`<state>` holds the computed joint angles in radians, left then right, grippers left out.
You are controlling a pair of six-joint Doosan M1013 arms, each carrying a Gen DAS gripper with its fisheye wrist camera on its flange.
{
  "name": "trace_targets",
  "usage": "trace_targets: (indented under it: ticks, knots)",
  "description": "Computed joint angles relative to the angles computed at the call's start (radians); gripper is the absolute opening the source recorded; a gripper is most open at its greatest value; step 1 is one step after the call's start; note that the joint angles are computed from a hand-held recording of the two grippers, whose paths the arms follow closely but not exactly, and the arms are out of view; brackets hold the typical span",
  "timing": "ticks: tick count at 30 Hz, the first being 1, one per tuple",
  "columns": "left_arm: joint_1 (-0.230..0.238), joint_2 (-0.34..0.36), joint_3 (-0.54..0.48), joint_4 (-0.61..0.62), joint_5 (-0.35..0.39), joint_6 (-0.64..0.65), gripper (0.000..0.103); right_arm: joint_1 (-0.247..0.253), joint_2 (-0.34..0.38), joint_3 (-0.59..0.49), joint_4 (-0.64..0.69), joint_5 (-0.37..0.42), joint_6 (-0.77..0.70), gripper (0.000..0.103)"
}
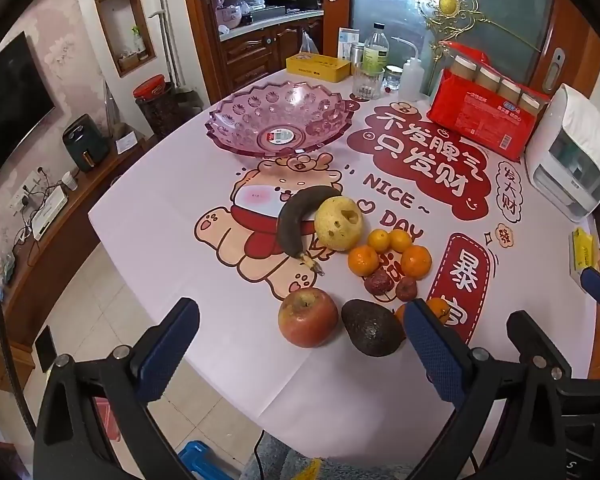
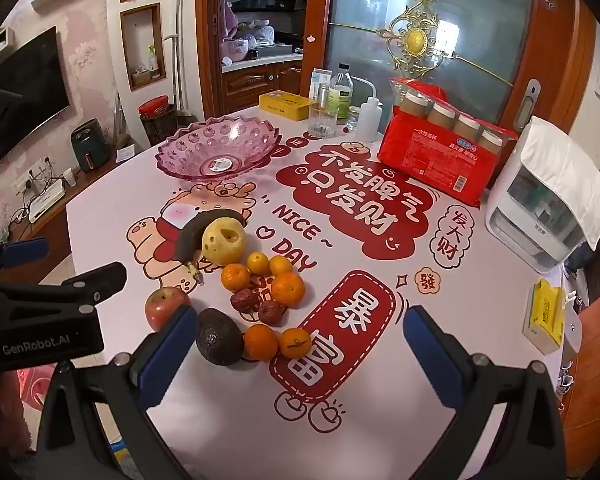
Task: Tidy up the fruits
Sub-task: 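Move both tools toward the fruit pile on the tablecloth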
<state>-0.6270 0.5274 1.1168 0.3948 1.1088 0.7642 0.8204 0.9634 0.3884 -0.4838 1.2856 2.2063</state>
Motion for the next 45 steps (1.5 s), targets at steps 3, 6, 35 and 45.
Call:
trace_targets:
  ticks: [3, 6, 35, 45]
  knots:
    - [-0.001, 0.000, 0.000, 0.005, 0.002, -0.005, 0.098, 0.000, 0.002, -0.004, 0.004, 0.003, -0.001, 0.103]
    - [0.003, -0.001, 0.002, -0.007, 0.000, -0.003, 0.098, 0.000, 0.014, -0.031, 0.009, 0.021, -0.012, 0.103]
    - [0.012, -0.029, 0.042, -0.045, -0.014, 0.037, 0.098, 0.019, -0.027, 0.031, 0.012, -0.012, 0.029, 0.092]
    - [0.020, -0.075, 0.083, -0.041, -0.049, 0.001, 0.099, 0.033, -0.058, 0.073, -0.023, -0.055, 0.065, 0.092]
